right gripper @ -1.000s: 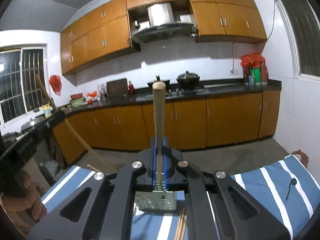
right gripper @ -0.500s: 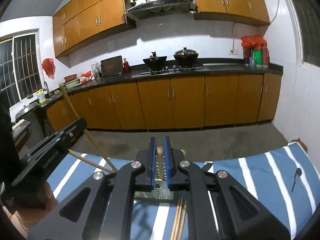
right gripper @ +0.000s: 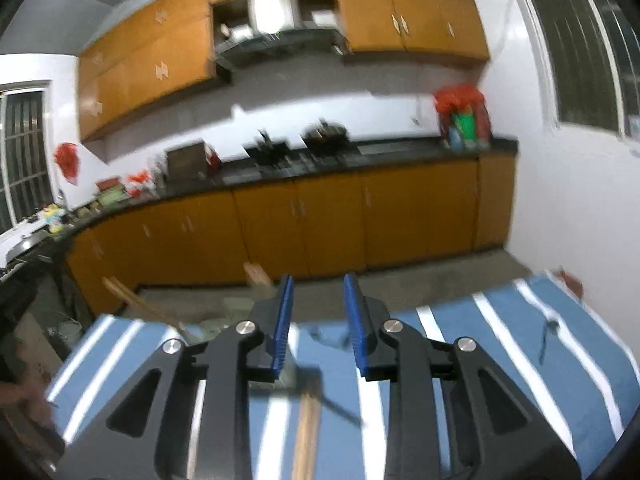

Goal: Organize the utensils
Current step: 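Drop both chopsticks into the holder and open both grippers, then grasp a chopstick with the right gripper while the left gripper grasps another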

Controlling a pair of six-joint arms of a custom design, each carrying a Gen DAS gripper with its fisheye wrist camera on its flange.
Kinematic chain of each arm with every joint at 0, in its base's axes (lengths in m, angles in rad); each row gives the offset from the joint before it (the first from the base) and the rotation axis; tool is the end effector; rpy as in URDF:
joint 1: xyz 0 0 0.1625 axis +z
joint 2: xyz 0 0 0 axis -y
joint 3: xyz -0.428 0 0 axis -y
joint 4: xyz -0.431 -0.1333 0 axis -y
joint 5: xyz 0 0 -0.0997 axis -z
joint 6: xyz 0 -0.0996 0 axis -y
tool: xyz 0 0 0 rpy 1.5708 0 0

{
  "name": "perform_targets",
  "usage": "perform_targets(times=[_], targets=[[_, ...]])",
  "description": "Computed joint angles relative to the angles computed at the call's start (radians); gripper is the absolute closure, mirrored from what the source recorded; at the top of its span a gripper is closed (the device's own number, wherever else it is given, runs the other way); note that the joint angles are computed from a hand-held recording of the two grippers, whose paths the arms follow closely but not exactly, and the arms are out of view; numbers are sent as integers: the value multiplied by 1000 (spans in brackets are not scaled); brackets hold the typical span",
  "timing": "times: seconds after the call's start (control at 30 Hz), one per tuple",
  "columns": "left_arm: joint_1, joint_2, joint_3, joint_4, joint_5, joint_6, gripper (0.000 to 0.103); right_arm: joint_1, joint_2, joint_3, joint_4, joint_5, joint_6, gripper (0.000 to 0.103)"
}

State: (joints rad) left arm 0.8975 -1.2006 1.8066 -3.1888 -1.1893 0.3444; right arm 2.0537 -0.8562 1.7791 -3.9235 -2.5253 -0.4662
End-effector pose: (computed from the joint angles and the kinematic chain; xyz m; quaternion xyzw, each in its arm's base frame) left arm -0.2661 -0.6068 0.3515 0.3381 0.7948 -0.4966 0.0857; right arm 0.3301 -0.5175 0.2328 0.0387 -0.7342 0.5852 0.3420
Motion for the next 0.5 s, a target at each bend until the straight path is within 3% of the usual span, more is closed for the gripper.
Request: perform_targets(times=[0.1,0.17,0.23,0.33,0.5], targets=[[12,-31,59,4,72,12,56,-55,-39,101,135,-20,189,77],[27,-40,91,35,134,15,56,-96,-68,168,270,20,336,86],[45,-47,115,80,167,8,56,-132,-78,221,385,74,444,88],[74,-61,151,181,197,-32,58,-150,-54,260,452,117,503,88],[112,-64,166,333,186,-116,63,-161,-24,272,518,140,552,89]])
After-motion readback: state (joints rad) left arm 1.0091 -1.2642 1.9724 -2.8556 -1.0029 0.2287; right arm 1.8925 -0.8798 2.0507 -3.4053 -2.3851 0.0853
